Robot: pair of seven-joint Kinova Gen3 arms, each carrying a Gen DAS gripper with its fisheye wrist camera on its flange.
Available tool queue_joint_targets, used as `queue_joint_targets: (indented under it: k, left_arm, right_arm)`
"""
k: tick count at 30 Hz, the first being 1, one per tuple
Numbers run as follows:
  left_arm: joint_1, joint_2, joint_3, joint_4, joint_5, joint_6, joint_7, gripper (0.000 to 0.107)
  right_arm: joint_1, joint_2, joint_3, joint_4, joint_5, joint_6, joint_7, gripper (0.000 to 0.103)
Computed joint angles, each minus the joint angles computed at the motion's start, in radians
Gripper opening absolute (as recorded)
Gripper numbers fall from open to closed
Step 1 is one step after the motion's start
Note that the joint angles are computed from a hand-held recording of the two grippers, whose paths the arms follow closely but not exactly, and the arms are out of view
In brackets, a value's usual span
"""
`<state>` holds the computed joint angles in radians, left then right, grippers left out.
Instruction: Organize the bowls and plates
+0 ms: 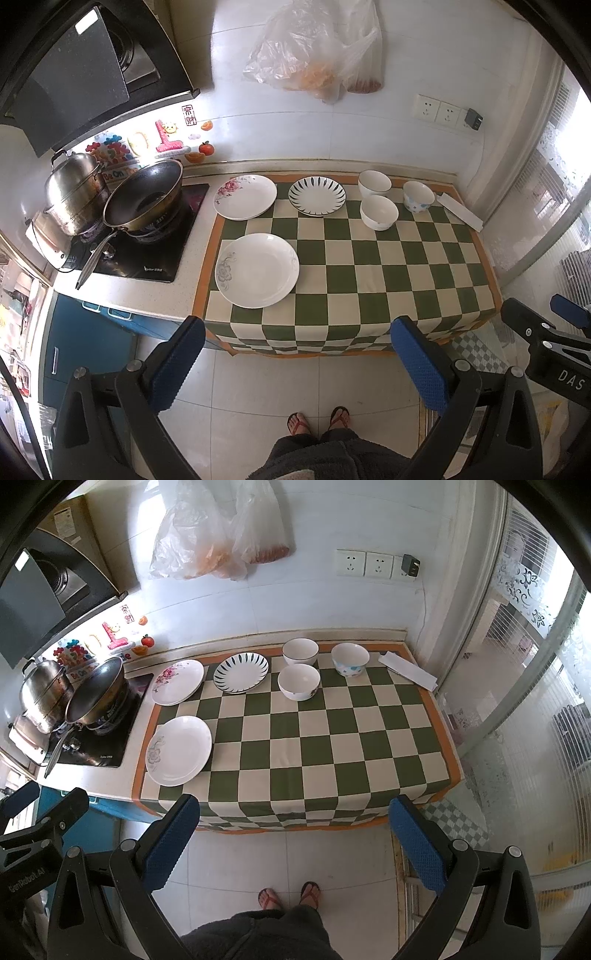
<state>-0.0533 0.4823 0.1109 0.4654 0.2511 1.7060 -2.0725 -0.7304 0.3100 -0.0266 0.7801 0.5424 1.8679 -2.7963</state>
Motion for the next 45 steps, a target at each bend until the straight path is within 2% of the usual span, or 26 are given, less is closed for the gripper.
queue_joint_targets:
  k: [12,16,45]
  left_arm:
    - [-0.006,0.003,0.001,-0.005,0.005,0.003,-0.003,0.103]
    - [-0.007,0.004,0.002,-0.007,0.006,0.005,-0.004,0.103]
    - [-0.003,0.014,0.003,-0.031,0.005,0.017,0.007,0.103]
  right_arm:
    - [-0.003,-0.002,-0.001,0.009,0.000,-0.006,-0.008,0.103]
    - [0.003,0.016,0.005,-0.052,-0.001,0.023,0.023,0.103]
    - [-0.008,0.033,0.029,-0.086,-0.004,0.026,0.040,0.103]
